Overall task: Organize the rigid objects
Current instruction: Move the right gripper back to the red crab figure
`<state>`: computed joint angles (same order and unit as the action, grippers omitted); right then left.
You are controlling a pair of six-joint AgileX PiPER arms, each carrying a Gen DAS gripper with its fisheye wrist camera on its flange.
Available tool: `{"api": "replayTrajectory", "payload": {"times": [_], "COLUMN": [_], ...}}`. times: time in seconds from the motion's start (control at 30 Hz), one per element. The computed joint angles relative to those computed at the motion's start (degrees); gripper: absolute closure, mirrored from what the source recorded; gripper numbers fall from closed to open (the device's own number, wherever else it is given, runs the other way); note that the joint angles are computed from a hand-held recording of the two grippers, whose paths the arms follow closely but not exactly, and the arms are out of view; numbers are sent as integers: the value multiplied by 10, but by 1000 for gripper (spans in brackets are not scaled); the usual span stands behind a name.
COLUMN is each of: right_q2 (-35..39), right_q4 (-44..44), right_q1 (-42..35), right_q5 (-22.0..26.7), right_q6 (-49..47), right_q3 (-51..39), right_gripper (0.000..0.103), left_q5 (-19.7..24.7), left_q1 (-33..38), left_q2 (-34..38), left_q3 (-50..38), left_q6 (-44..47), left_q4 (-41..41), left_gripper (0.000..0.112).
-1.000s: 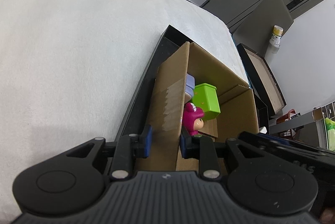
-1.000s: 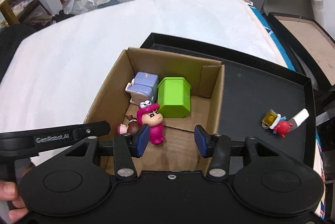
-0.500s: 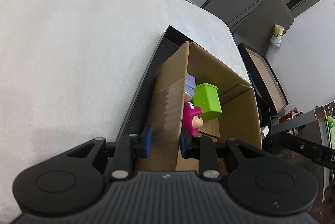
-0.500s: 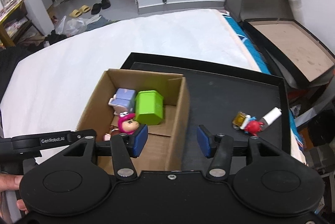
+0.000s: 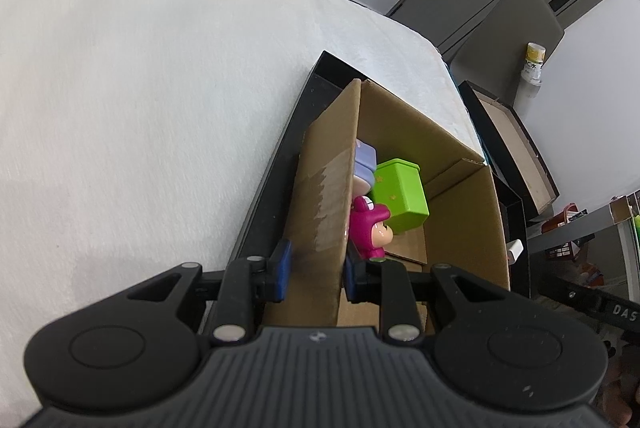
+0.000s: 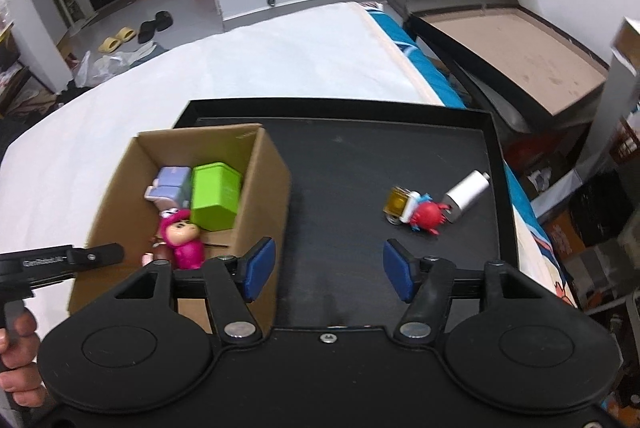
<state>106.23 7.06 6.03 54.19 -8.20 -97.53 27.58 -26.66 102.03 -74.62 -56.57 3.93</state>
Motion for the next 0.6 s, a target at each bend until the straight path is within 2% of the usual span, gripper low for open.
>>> {"api": "replayTrajectory", "payload": {"times": [0.33, 0.53, 0.6], "right_q2": [13, 37, 44], "right_q4": [60, 75, 80], "right_q1": [-52, -69, -74], "right_q5": [-63, -79, -84], "right_q6": [-42, -53, -58], "right_q3": [63, 64, 62], "right_gripper": [43, 43, 40], "left_q5": [14, 34, 38], "left_q1": [-8, -13, -13], "left_q2": [15, 28, 32], "left_q3": [-17, -38, -43], "left_q6": [-30, -48, -51], "left_q4": [33, 51, 53], "left_gripper": [87, 87, 87]}}
